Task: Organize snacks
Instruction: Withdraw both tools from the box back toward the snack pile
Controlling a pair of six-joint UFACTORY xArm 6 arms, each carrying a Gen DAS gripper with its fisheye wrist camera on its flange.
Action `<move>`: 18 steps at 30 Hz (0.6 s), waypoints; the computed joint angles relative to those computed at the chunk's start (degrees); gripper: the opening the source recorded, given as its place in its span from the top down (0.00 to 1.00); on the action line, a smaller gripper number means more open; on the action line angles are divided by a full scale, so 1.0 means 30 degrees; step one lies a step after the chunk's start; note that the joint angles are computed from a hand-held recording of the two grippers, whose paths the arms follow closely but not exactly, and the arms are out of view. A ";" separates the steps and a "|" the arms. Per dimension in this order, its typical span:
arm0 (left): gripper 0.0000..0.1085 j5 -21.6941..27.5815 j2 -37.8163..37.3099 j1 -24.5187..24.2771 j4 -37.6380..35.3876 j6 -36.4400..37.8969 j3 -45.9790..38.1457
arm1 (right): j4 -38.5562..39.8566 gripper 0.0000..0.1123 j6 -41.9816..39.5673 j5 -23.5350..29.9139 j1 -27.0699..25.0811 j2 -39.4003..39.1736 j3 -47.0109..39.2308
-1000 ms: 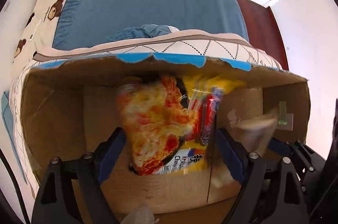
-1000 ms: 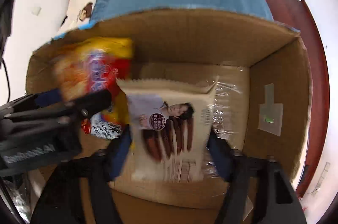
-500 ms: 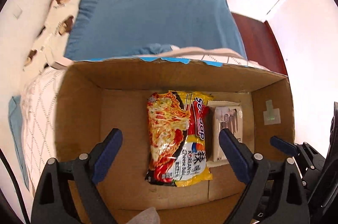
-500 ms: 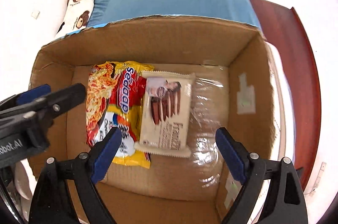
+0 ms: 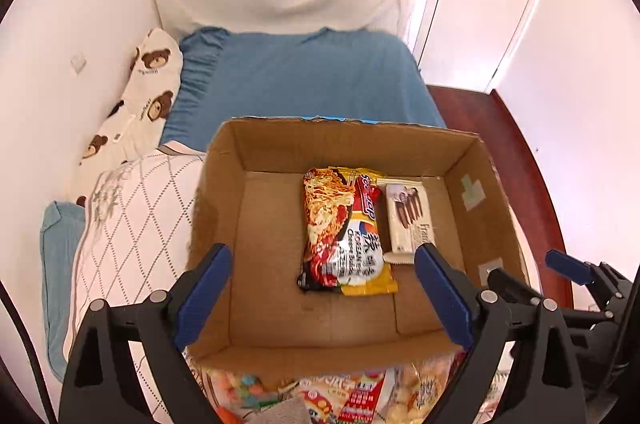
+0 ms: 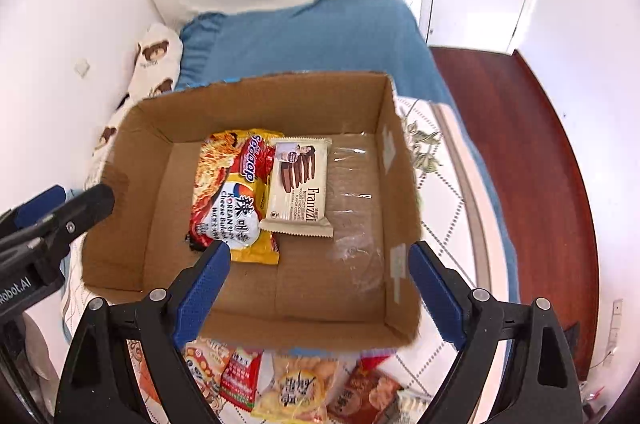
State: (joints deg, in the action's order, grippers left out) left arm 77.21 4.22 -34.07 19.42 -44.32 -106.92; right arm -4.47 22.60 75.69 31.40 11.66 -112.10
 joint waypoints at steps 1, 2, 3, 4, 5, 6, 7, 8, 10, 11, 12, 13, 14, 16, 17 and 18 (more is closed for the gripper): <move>0.14 -0.0043 -0.0448 -0.0331 0.0388 -0.0236 0.0388 | -0.0133 0.18 0.0163 -0.0232 0.0127 -0.0599 0.0574; 0.14 -0.0070 -0.0857 -0.0626 0.0687 -0.0414 0.0740 | -0.0252 0.18 0.0298 -0.0433 0.0262 -0.1144 0.1077; 0.14 -0.0087 -0.1258 -0.0909 0.0932 -0.0619 0.1094 | -0.0425 0.18 0.0447 -0.0539 0.0418 -0.1627 0.1452; 0.14 -0.0053 -0.1677 -0.1206 0.1207 -0.0879 0.1465 | -0.0655 0.18 0.0613 -0.0775 0.0607 -0.2164 0.1971; 0.14 -0.0098 -0.2077 -0.1451 0.1426 -0.1170 0.1866 | -0.0879 0.18 0.0827 -0.0983 0.0838 -0.2660 0.2425; 0.14 -0.0161 -0.2548 -0.1747 0.1674 -0.1517 0.2343 | -0.1045 0.18 0.1007 -0.1105 0.1027 -0.3083 0.2776; 0.14 -0.0018 -0.2941 -0.2062 0.1955 -0.1809 0.2680 | -0.1188 0.18 0.1212 -0.1255 0.1217 -0.3553 0.3199; 0.14 0.0111 -0.3245 -0.2302 0.2197 -0.2082 0.2926 | -0.1366 0.18 0.1489 -0.1261 0.1437 -0.4011 0.3543; 0.14 0.0183 -0.4087 -0.2767 0.2473 -0.2686 0.3655 | -0.1980 0.18 0.2136 -0.1422 0.1966 -0.4886 0.4296; 0.14 0.0389 -0.4496 -0.3036 0.2667 -0.3066 0.3950 | -0.2068 0.18 0.2398 -0.1548 0.2174 -0.5246 0.4639; 0.14 0.0463 -0.4890 -0.3254 0.2806 -0.3412 0.4326 | -0.1987 0.18 0.2701 -0.1649 0.2323 -0.5653 0.5022; 0.14 0.0519 -0.5365 -0.3457 0.2847 -0.3729 0.4754 | -0.1728 0.18 0.3032 -0.1759 0.2418 -0.6086 0.5466; 0.14 0.0730 -0.5808 -0.3646 0.2833 -0.4025 0.5150 | -0.1359 0.18 0.3356 -0.1903 0.2511 -0.6622 0.6044; 0.14 0.1139 -0.6723 -0.3926 0.2586 -0.4783 0.6152 | -0.0788 0.18 0.3862 -0.2126 0.2723 -0.7399 0.7099; 0.14 0.1242 -0.7250 -0.4025 0.2356 -0.5254 0.6811 | -0.0439 0.18 0.4117 -0.2227 0.2816 -0.7781 0.7756; 0.14 0.1533 -0.7784 -0.4074 0.2046 -0.5637 0.7465 | 0.0061 0.18 0.4287 -0.2349 0.2841 -0.8072 0.8368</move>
